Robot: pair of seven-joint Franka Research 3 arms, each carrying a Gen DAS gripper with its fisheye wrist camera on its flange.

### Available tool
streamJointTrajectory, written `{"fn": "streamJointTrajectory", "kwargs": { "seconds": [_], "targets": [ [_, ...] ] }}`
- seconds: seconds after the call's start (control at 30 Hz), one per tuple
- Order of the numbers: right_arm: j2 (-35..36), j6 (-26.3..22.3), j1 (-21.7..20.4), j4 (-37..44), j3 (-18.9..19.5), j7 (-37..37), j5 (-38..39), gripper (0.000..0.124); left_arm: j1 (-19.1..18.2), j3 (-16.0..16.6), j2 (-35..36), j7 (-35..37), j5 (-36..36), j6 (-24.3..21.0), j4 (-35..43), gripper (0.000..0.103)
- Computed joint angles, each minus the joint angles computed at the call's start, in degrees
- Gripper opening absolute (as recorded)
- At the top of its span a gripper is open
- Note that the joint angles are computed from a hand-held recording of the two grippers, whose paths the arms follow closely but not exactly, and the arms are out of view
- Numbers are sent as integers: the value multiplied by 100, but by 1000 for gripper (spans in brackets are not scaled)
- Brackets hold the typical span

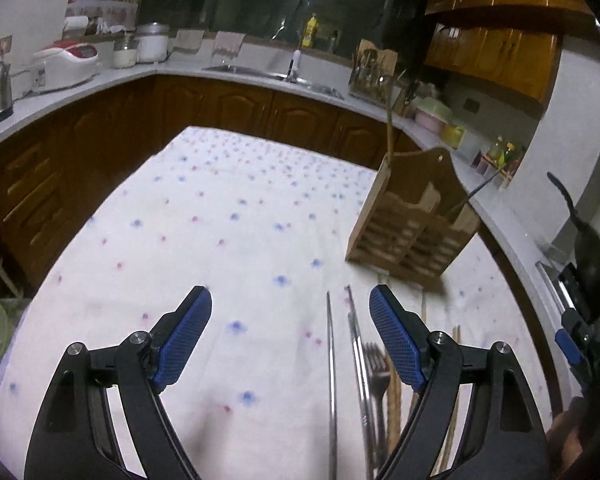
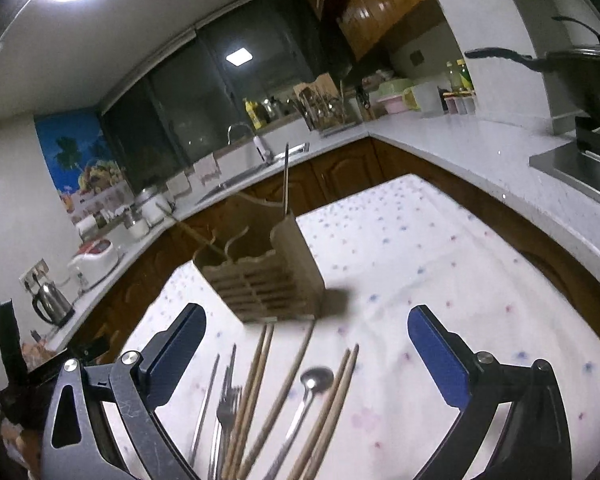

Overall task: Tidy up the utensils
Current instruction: 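Move the left tool back over the remaining utensils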

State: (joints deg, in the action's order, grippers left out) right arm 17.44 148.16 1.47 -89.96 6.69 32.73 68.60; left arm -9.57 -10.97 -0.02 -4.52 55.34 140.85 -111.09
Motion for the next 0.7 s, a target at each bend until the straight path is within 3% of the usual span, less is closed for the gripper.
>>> {"fn": "streamJointTrajectory", "kwargs": {
  "seconds": [0.27, 0.7],
  "targets": [
    [-141, -17, 83, -446, -64, -42, -214, 102, -34, -5, 60, 238, -311, -2, -129, 83],
    [59, -136, 146, -344, -61, 395, -821, 102, -102, 61, 393, 894, -926, -10, 118, 83]
  ]
}}
